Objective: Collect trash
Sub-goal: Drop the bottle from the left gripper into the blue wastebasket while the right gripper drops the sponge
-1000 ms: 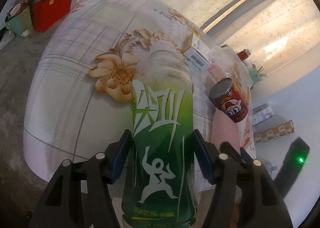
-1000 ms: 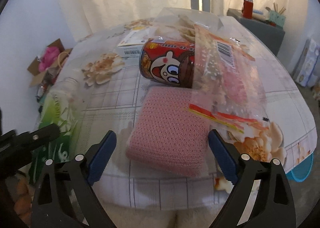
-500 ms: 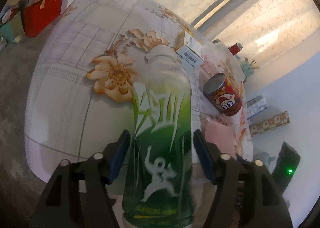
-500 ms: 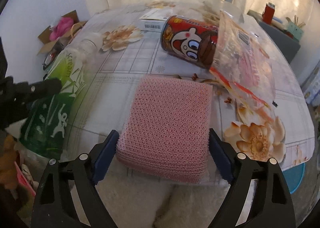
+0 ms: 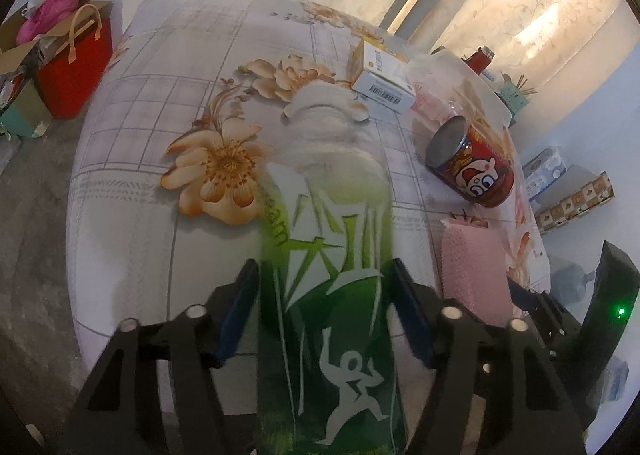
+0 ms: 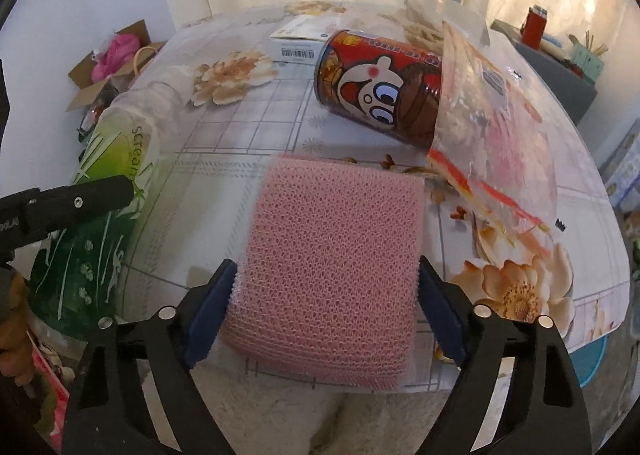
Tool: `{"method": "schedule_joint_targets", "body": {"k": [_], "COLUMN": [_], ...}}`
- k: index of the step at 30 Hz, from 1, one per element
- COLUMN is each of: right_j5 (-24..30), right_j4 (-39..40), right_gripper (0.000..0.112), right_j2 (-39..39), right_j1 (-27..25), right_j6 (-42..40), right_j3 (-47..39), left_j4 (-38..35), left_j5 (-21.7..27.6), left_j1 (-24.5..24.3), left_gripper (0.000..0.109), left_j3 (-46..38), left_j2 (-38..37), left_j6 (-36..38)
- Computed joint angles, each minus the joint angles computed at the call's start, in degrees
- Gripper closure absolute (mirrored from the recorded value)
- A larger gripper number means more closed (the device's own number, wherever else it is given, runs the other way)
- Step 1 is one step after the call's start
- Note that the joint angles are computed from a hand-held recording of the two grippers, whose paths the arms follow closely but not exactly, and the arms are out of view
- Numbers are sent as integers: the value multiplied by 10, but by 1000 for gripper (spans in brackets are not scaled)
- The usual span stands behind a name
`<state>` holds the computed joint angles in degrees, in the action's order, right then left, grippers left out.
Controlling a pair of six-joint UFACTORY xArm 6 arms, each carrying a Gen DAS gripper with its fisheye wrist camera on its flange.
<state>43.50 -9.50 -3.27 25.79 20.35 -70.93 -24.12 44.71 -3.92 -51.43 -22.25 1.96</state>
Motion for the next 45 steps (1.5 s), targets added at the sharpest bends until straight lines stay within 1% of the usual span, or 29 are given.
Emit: {"method": "schedule_joint_targets", "body": {"k": [5,10,13,17,20,22,23,25,26,28,29,31,32,33,35,37,38,39,40,42,43,45], "right_j5": [-14,-40,-63,-77,-86,-92,-101,-112,-120,-125,-122,-113,-106,-100,-81,-64,-55,-47,-43,-39,-42,-49], "right_j4": [24,76,142,204,265,273,274,263,247,235,227,221,215,221,256,290,308,319,322,343,355,384], "right_gripper": [34,35,35,35,35,35,35,35,35,35,35,35,35,35,35,35,35,35,35,35,35,35], "right_j2": [-13,-47,-84,-132,-183,-210,-239,-278,-313,-353,-385,-417,-446,-462,-495,-515,-524,-529,-531,-521,-509,-466], "right_j1": [-2,-6,-12,-18,-35,-47,-60,-81,-103,-135,-169,-216,-260,-290,-367,-437,-480,-518,-540,-601,-624,-662], "right_j6": [-17,-56,-106,-151,-187,-186,-181,-167,-147,-126,-110,-100,-89,-89,-106,-126,-137,-144,-145,-165,-180,-211], "right_j3": [12,43,75,110,144,160,178,203,224,250,270,289,309,320,345,365,377,387,394,407,412,406], "left_j4": [12,-18,-31,-53,-64,-77,-85,-106,-112,-120,-126,-155,-172,-180,-173,-171,-172,-175,-172,-128,-107,-69], "left_j5": [-7,-4,-9,-12,-21,-33,-36,-38,-40,-47,-44,-23,-12,-3,22,47,64,90,110,152,175,201], "left_j1": [2,15,15,8,-15,-39,-51,-82,-100,-146,-167,-201,-219,-237,-284,-315,-330,-347,-356,-389,-403,-434], "left_gripper": [48,48,48,48,48,48,48,48,48,48,48,48,48,48,48,48,48,48,48,48,48,48], "left_j3": [14,36,53,60,46,28,19,-10,-25,-71,-95,-146,-174,-201,-280,-346,-387,-444,-485,-605,-665,-785], "left_j2": [-16,-50,-82,-123,-140,-143,-141,-126,-116,-77,-56,-10,16,43,119,182,220,273,310,414,461,564], "left_j6": [-22,-26,-28,-12,5,23,31,51,61,81,91,114,127,134,132,127,121,110,99,42,22,-17]}}
